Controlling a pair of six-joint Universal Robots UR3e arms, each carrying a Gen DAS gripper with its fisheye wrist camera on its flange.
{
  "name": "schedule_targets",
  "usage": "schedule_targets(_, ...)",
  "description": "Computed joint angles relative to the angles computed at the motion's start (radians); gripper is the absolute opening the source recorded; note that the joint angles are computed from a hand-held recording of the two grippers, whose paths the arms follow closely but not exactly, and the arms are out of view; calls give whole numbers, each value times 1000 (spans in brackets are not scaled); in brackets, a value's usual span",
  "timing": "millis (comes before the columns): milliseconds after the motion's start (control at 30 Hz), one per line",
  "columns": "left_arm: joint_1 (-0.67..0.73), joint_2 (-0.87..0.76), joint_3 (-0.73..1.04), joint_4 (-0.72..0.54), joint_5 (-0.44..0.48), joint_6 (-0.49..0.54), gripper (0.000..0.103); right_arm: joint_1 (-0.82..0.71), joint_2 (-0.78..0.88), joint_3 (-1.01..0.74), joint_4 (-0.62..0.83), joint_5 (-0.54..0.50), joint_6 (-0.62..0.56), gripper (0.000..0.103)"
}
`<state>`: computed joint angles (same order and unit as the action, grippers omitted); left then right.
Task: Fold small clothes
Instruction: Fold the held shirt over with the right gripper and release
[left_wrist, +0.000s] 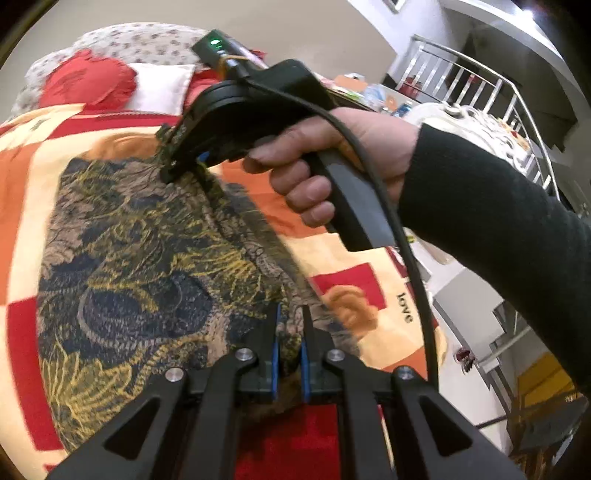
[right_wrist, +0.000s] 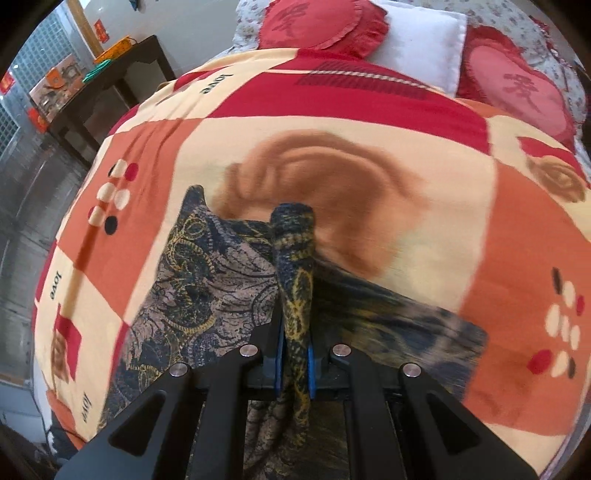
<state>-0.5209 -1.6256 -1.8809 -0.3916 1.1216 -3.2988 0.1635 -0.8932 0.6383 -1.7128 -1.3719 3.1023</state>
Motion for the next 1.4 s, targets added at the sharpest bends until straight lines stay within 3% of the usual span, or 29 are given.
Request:
schedule_targets(333, -163, -186, 172, 2, 78, -14, 8, -114, -211, 330, -95, 6, -86, 7)
schedule_targets(600, -179, -265, 200, 2, 84, -25, 8, -171, -278, 535, -233, 66, -66, 7)
schedule_targets(733, -172, -242, 172, 9, 60, -25, 11, -211, -329, 649, -322, 127, -20, 13)
schedule_targets(833, -96, -94, 74, -43, -31, 21, 23, -261, -472, 834, -478, 180, 41, 13)
schedule_targets(900, -24, 48, -23, -57, -45, 42, 49, -301, -605, 989, -596, 221, 79, 15)
schedule_targets(967, 50, 178, -115, -57, -28, 53, 57, -330, -779, 1153, -667, 251, 72, 16)
schedule_targets(1033, 126, 273, -180, -81, -11, 65, 57, -318, -898, 1247, -670, 263, 21, 16)
schedule_targets(1067, 170, 306, -211, -105, -11, 68, 50, -296, -961, 1301, -669, 267, -12, 15)
schedule_targets(1100, 198, 313, -223, -133, -15, 69, 29, -268, -1018, 1356, -665, 277, -49, 15)
schedule_targets(1167, 207, 277, -227, -174, 46, 57, 2, -192, -1080, 1439, -679, 240, -76, 15)
schedule_targets(1200, 216, 270, -255, -150, 52, 50, 2, -117, -1081, 1476, -720, 163, -45, 15)
schedule_targets(1267, 223, 258, -298, -123, 50, 47, 1, -51, -1097, 1575, -795, 105, -9, 15)
schedule_targets(1367, 194, 213, -371, 19, 69, 71, 1, 45, -1095, 1803, -1106, -24, 51, 17)
schedule_targets(1400, 187, 198, -390, 71, 76, 88, 1, 41, -1104, 1872, -1208, -23, 96, 17)
